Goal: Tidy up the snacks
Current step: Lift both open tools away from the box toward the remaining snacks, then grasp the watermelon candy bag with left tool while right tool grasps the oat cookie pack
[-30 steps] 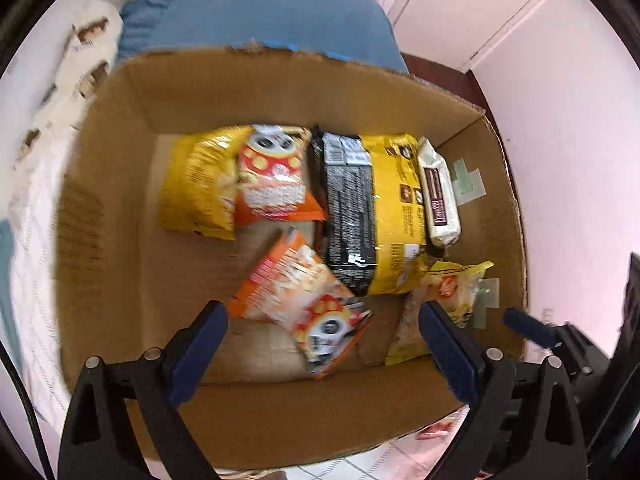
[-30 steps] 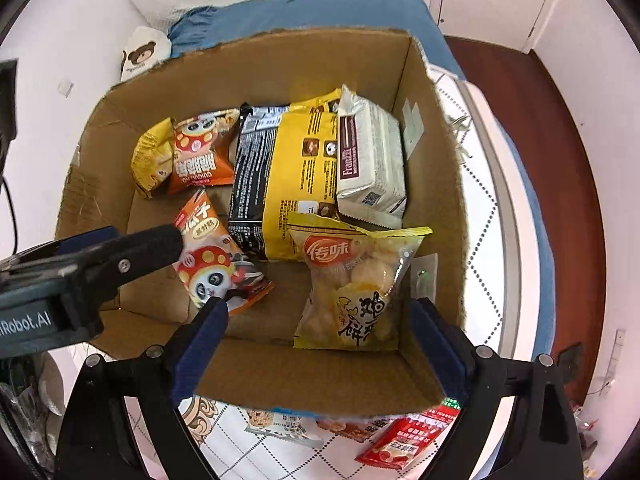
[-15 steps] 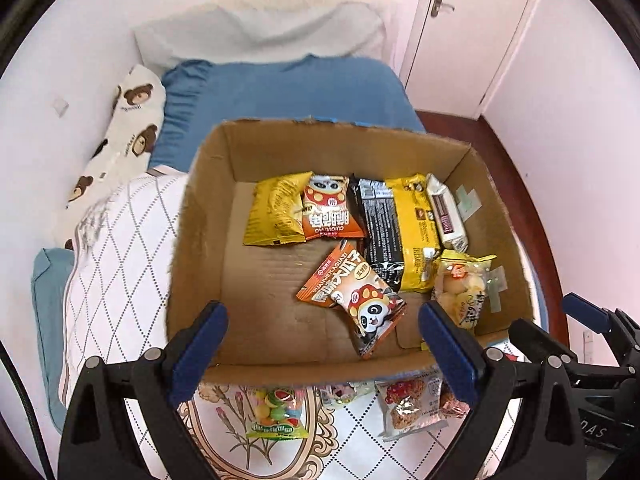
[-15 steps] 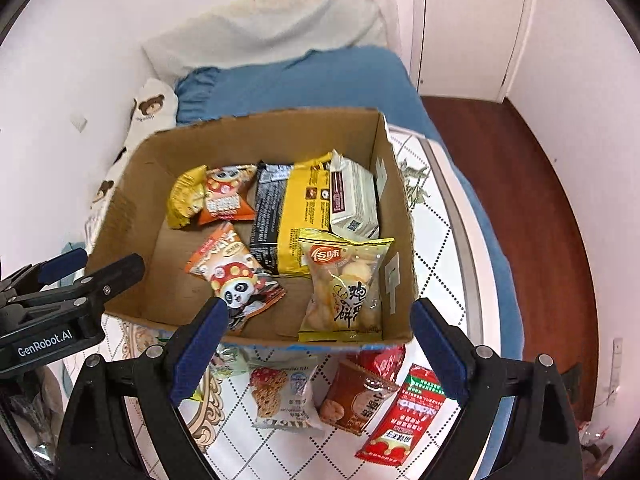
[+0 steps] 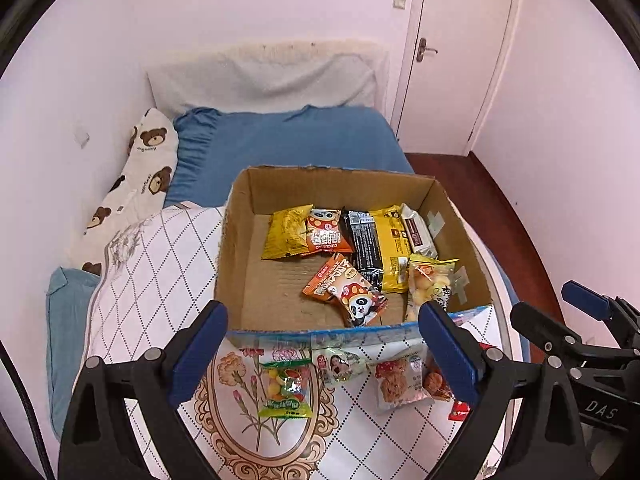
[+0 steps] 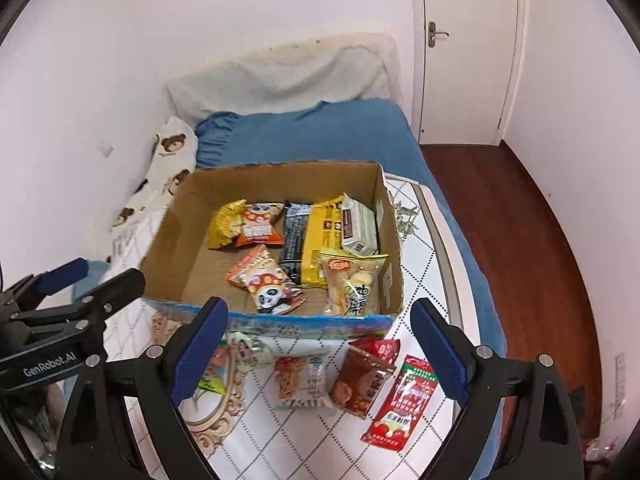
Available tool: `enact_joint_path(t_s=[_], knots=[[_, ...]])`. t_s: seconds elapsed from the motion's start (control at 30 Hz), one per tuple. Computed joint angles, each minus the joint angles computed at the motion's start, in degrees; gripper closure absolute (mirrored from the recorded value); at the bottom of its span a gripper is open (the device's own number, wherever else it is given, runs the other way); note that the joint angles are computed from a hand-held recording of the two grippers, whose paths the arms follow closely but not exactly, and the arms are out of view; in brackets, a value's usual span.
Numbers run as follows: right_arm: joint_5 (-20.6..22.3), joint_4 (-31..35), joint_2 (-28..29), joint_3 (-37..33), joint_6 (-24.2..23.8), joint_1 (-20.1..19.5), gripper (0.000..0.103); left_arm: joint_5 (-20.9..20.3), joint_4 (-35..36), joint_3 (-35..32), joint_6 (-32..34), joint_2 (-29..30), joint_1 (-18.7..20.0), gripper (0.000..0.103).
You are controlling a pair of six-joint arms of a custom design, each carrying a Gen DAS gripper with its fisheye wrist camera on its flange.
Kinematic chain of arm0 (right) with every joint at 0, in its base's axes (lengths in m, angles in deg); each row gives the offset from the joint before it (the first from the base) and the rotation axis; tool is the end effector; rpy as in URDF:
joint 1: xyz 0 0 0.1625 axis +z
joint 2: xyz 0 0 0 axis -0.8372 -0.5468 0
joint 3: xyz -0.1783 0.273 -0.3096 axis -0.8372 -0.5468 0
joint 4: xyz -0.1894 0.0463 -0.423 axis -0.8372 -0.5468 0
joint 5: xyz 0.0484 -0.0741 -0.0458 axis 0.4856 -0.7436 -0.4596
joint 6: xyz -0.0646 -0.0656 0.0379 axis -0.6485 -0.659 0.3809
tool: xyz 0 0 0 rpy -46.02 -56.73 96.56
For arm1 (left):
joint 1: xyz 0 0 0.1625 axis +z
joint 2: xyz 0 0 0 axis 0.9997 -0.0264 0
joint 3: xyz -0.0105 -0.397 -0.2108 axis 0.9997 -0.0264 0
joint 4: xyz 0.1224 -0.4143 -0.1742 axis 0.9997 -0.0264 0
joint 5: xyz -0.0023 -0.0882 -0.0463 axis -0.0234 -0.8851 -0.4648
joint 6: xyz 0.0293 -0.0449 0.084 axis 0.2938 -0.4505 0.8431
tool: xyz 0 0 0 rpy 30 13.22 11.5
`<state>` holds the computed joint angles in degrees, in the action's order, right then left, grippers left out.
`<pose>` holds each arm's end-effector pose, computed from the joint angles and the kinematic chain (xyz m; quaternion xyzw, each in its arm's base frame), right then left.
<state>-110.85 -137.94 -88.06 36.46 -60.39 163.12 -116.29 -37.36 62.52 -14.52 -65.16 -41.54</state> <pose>0.3002 -0.8097 0.3315 0.0412 -0.8802 0.3253 0.3431 -0.4570 -0.7893 0.2328 0.2244 0.8885 -0.2601 0.3041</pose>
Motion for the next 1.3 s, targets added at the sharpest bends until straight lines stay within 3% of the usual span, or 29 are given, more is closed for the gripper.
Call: enact_joint_path(t_s=[0.13, 0.33, 0.4, 0.43, 0.47, 0.57, 0.7, 0.8, 0.83, 0.9, 0.97, 1.03, 1.17, 1.3], knots=[[1.8, -0.8, -2.7, 3.9, 2.4, 0.1, 0.008, 0.7, -2.1, 4.3, -0.7, -2.6, -0.6, 0.005], [8.0, 3.8, -5.0, 9.1, 9.5, -3.6, 0.009, 1.0, 3.5, 9.8, -8.6, -5.7, 1.3, 0.005], [7.4, 6.7, -4.0, 9.2, 10.8, -4.8, 0.022, 0.4, 7.3, 10.7, -12.9, -6.1, 2.9, 0.005], [8.5, 7.9, -3.5, 9.2, 11.3, -5.7, 0.035, 0.4, 8.6, 11.0, -14.3, -6.0, 3.4, 0.005], [8.7, 8.3, -3.0, 9.2, 11.7, -6.1, 0.036, 0.4, 10.1, 11.0, -15.9, -5.8, 4.2, 0.005], [9.9, 9.8, -0.8, 8.1, 13.4, -7.8, 0.036, -0.8, 14.6, 9.5, -18.3, -4.2, 6.5, 0.005], [10.7, 13.0, 2.5, 4.6, 15.1, -9.0, 0.036, -5.5, 21.9, 2.2, -18.9, 1.5, 9.7, 0.005], [9.3, 17.6, 5.5, 0.9, 15.8, -9.5, 0.036, -5.2, 27.6, -3.6, -17.6, 6.1, 10.6, 0.009], [8.8, 19.0, 6.4, -0.2, 15.8, -9.6, 0.036, -5.0, 28.8, -5.0, -17.2, 7.1, 10.8, 0.012], [6.5, 21.3, 8.2, -2.2, 15.5, -9.6, 0.036, -4.1, 31.6, -7.7, -17.6, 9.1, 11.1, 0.031], [6.1, 21.8, 9.2, -3.1, 15.1, -9.9, 0.036, -5.8, 31.2, -8.2, -17.2, 9.6, 11.4, 0.048], [5.0, 21.6, 9.6, -3.0, 14.5, -9.8, 0.043, -6.1, 30.2, -6.8, -16.9, 9.1, 11.2, 0.055], [5.6, 22.2, 8.3, -0.8, 14.8, -9.4, 0.049, -7.0, 28.9, -2.3, -18.8, 6.5, 10.7, 0.055], [7.4, 22.5, 5.3, 4.7, 15.7, -9.2, 0.050, -10.7, 26.4, 6.6, -22.4, 1.0, 10.4, 0.055]])
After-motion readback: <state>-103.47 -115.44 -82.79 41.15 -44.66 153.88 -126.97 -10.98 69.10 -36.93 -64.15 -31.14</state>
